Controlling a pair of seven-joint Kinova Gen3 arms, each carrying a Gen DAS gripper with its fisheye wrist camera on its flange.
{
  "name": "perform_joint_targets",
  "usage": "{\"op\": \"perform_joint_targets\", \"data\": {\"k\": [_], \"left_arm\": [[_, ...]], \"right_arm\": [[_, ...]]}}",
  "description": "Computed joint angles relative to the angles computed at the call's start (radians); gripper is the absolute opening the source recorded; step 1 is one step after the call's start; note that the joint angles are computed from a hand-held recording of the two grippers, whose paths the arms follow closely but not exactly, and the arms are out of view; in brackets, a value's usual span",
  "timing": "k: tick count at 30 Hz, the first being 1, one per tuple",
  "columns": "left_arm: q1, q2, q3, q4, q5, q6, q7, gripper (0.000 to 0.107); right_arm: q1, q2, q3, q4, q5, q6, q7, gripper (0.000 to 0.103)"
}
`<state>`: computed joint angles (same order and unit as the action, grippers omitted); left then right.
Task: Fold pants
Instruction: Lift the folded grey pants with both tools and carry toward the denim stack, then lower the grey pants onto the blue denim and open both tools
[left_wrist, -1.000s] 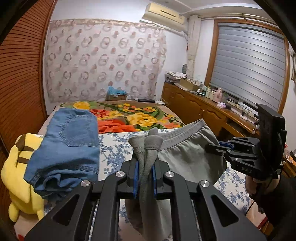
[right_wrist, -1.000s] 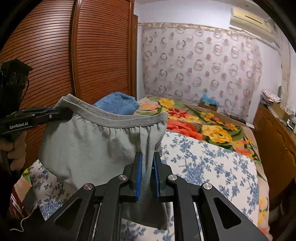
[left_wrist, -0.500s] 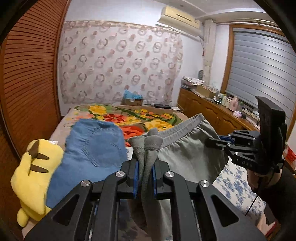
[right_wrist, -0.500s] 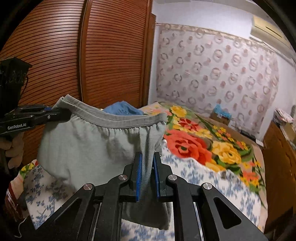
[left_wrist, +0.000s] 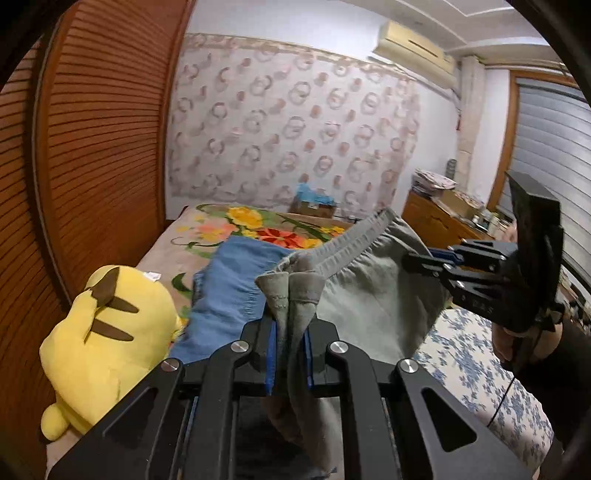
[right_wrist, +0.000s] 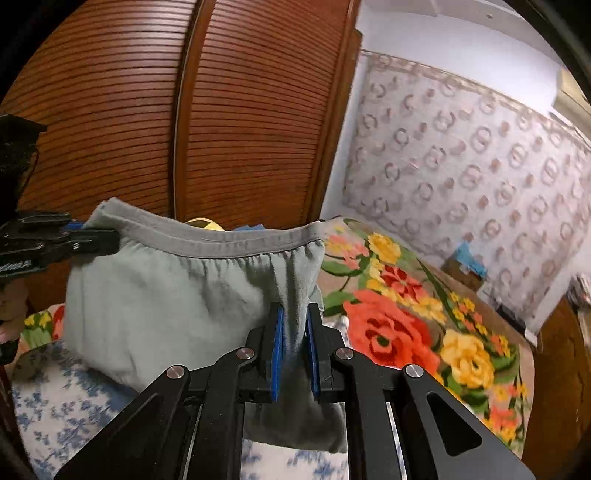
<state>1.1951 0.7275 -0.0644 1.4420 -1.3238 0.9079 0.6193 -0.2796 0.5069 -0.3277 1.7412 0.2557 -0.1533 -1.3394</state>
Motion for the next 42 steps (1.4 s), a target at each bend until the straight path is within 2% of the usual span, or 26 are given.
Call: {"op": "perform_joint_targets", "data": {"k": [3,6,13,16,18,20,22,24,29,32,36,39,42], "left_arm": [[-0.007,0.001,0.006,0.010,0.012,0.018,0.034,0.013],[0.006,-0.002,-0.010,0.038,-0.005,0.018,0.103,0.013],[0.019,0.009,0.005,0.038,-0.011,0.081,0.165,0.013],[0.021,0.022,0.013,0.025,0.004,0.108,0.176,0.013],[0.012,0.031,0.021,0.016,0.032,0.111,0.168,0.013],[0.006,0.037,0.023,0.010,0.054,0.105,0.163,0.013],[0.001,0.042,0.023,0.005,0.079,0.095,0.149,0.013],[0.005,0.047,0.017,-0.003,0.099,0.103,0.131,0.013],[0.006,0.053,0.006,-0.012,0.146,0.103,0.097,0.013],[0.008,0.058,0.002,-0.020,0.173,0.104,0.083,0.015],[0.012,0.058,-0.006,-0.017,0.194,0.093,0.076,0.015],[0.014,0.059,-0.008,-0.023,0.210,0.092,0.058,0.016],[0.020,0.058,-0.008,-0.035,0.227,0.107,0.032,0.017]], "right_arm": [[-0.020,0.054,0.002,-0.097,0.017,0.052,0.024,0.012],[-0.017,0.100,-0.030,-0.176,0.023,0.100,0.063,0.012],[0.046,0.216,-0.175,-0.345,0.014,0.213,0.210,0.012],[0.071,0.249,-0.226,-0.388,-0.005,0.246,0.274,0.012],[0.070,0.264,-0.232,-0.415,-0.026,0.272,0.302,0.012],[0.059,0.276,-0.220,-0.448,-0.062,0.310,0.310,0.021],[0.049,0.272,-0.193,-0.449,-0.098,0.303,0.307,0.026],[0.077,0.280,-0.229,-0.455,-0.135,0.313,0.332,0.030],[0.183,0.315,-0.351,-0.468,-0.215,0.404,0.434,0.030],[0.153,0.333,-0.295,-0.527,-0.257,0.470,0.429,0.030],[0.094,0.383,-0.202,-0.665,-0.317,0.594,0.394,0.030],[0.075,0.392,-0.174,-0.697,-0.360,0.607,0.400,0.030],[0.058,0.361,-0.141,-0.654,-0.402,0.567,0.398,0.030]]}}
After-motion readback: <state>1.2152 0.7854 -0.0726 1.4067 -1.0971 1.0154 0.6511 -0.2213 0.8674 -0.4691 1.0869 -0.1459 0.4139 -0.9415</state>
